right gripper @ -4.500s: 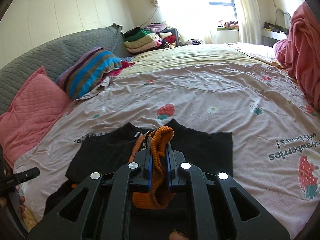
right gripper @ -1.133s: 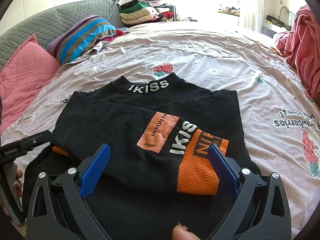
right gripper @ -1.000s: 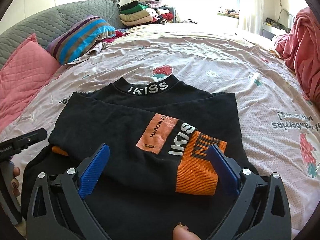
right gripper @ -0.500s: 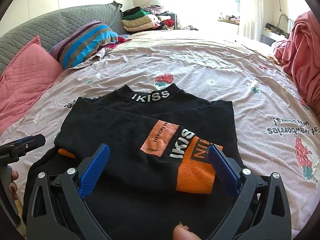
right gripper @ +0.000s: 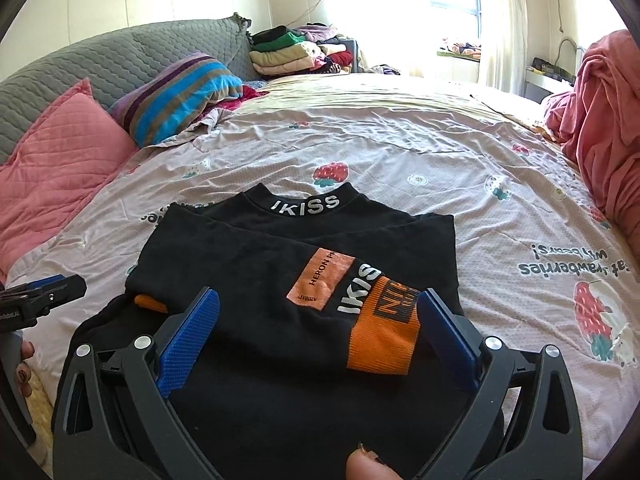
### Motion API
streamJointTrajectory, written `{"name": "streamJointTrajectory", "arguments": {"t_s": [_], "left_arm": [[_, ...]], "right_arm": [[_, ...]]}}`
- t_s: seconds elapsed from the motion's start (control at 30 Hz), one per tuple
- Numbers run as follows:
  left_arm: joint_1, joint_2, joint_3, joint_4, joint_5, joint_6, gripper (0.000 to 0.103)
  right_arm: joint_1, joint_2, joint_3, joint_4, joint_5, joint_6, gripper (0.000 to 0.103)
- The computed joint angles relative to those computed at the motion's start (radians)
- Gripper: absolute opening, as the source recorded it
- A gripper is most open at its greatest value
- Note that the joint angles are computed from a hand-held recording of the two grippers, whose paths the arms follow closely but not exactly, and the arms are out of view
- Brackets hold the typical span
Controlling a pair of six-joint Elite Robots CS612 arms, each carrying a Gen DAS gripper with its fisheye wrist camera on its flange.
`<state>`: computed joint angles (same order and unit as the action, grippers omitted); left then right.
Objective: Fold small clothes
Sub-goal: 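Move both open tools to the sweatshirt hem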
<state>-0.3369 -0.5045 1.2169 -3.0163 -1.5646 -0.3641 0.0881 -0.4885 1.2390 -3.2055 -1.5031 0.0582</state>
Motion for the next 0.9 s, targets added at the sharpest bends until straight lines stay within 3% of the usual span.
{"name": "streamJointTrajectory", "arguments": {"t_s": [0.9], "left_arm": [[0.000, -0.096, 0.188, -0.070, 0.052, -0.015, 0.094]], "right_arm": [[-0.007, -0.065, 0.131, -0.076, 0.037, -0.028, 0.098]]}}
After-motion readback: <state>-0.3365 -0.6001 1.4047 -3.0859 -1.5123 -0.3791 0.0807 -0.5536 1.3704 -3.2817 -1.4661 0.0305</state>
